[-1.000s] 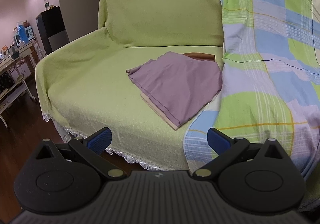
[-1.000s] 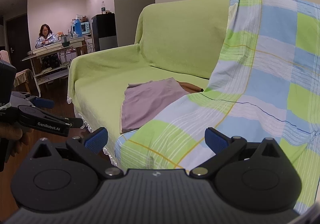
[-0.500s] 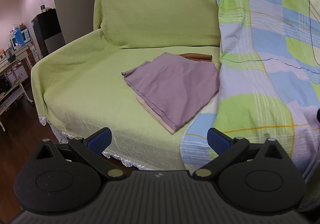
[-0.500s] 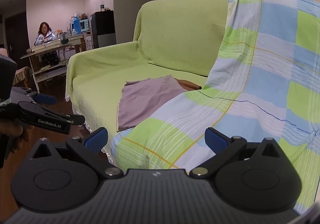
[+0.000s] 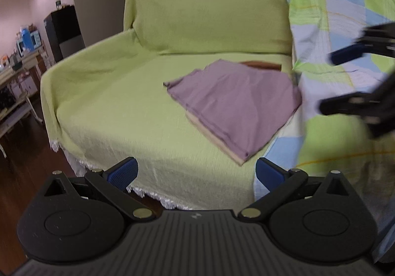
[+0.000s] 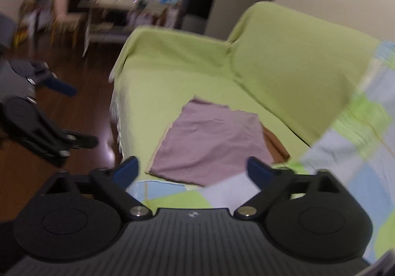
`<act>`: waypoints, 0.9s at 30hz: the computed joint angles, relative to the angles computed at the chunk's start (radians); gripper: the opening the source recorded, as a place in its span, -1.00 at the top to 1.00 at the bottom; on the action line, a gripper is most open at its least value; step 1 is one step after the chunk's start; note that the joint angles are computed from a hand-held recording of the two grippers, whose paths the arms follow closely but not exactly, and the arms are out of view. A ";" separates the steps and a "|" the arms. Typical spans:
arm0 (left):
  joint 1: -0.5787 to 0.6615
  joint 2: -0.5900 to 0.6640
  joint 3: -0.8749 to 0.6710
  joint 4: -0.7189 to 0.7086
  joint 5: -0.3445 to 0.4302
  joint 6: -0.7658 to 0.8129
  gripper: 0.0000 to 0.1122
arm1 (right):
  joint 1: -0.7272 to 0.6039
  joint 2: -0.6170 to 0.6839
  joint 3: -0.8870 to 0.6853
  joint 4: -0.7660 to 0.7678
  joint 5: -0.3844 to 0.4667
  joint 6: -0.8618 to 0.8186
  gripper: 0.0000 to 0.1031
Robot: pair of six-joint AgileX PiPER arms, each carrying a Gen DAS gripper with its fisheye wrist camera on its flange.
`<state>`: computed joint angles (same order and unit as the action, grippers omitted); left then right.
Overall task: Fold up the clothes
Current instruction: 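Grasp the mauve top's edge with the left tool while the right tool grasps another edge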
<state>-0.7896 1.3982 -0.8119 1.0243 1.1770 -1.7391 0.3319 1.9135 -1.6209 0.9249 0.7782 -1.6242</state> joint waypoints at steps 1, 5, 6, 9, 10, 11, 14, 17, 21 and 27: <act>0.017 -0.001 0.017 0.002 -0.022 -0.006 -0.82 | 0.031 0.032 -0.032 -0.048 -0.026 0.028 -0.32; 0.094 -0.002 0.075 0.015 -0.103 -0.015 -0.82 | 0.150 0.104 -0.059 -0.205 -0.129 -0.047 -0.02; 0.114 -0.001 0.088 0.019 -0.124 -0.017 -0.82 | 0.169 0.124 -0.076 -0.249 -0.136 -0.052 0.04; 0.163 0.014 0.108 0.034 -0.170 -0.032 -0.82 | 0.215 0.178 -0.132 -0.373 -0.123 -0.041 0.06; 0.180 0.019 0.112 0.041 -0.188 -0.037 -0.82 | 0.225 0.187 -0.134 -0.389 -0.122 -0.054 0.07; 0.193 0.025 0.115 0.048 -0.202 -0.042 -0.82 | 0.225 0.192 -0.119 -0.382 -0.119 -0.094 0.07; 0.213 0.043 0.118 0.068 -0.233 -0.055 -0.82 | 0.243 0.219 -0.113 -0.412 -0.129 -0.161 0.07; 0.219 0.058 0.118 0.086 -0.254 -0.064 -0.82 | 0.234 0.265 -0.174 -0.401 -0.090 -0.156 0.51; 0.251 0.087 0.098 0.107 -0.295 -0.033 -0.82 | 0.187 0.275 -0.213 -0.296 -0.013 -0.167 1.00; 0.240 0.093 0.090 0.230 -0.311 0.030 -0.82 | 0.071 0.218 -0.268 -0.107 0.147 -0.107 1.00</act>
